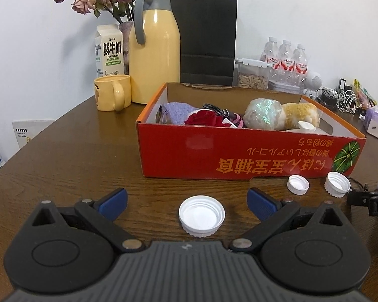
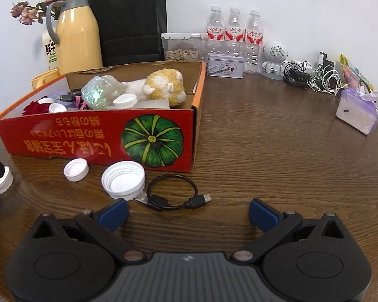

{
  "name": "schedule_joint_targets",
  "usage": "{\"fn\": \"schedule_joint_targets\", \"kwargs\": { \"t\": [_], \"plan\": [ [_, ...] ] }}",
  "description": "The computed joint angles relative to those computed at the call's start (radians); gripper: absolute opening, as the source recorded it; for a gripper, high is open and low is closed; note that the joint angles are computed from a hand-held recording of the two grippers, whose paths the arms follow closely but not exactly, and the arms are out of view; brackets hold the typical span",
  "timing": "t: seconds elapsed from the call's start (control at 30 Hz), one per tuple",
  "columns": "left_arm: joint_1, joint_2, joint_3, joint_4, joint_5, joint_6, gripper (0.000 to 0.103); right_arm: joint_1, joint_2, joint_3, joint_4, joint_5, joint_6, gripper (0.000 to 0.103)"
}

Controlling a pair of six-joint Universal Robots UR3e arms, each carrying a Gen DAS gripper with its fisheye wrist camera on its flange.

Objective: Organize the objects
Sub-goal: 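Move both tools back toward the remaining white caps and black cable, then grasp a white cap with the left tool while the right tool grasps the black cable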

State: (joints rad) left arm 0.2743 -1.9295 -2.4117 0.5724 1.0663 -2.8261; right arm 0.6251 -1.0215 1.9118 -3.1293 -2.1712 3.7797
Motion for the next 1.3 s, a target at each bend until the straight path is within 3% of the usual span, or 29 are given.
{"fn": "schedule_joint_targets", "kwargs": {
  "t": [0.37,0.43,0.57,0.7,0.9,0.97,1.0,1.3],
  "plan": [
    [-0.006,0.009,0.014,-0.045,0.011,0.005,0.103,-0.045,0.004,0.016,-0.067,0.047,-0.064,0.101],
    [-0.009,0.011,0.020,-0.060,0.014,0.007,0.103,-0.038,0.008,0.023,-0.103,0.045,-0.083,0.082],
    [-0.014,0.015,0.035,-0.101,0.016,0.012,0.103,-0.030,0.021,0.021,-0.156,0.059,-0.133,0.054],
    [-0.019,0.017,0.043,-0.123,0.024,0.014,0.103,-0.025,0.021,0.022,-0.171,0.063,-0.145,0.042],
    [-0.028,0.017,0.058,-0.152,0.040,0.011,0.103,-0.026,0.017,0.051,-0.220,0.056,-0.131,0.039],
    [-0.031,0.018,0.067,-0.171,0.047,0.007,0.103,-0.021,0.018,0.066,-0.252,0.043,-0.124,0.013],
    [-0.032,0.019,0.072,-0.183,0.051,0.005,0.103,-0.017,0.019,0.071,-0.261,0.030,-0.116,0.009],
    [-0.033,0.031,0.067,-0.211,0.067,0.002,0.103,-0.008,0.016,0.078,-0.269,0.017,-0.105,0.013]
  ]
}}
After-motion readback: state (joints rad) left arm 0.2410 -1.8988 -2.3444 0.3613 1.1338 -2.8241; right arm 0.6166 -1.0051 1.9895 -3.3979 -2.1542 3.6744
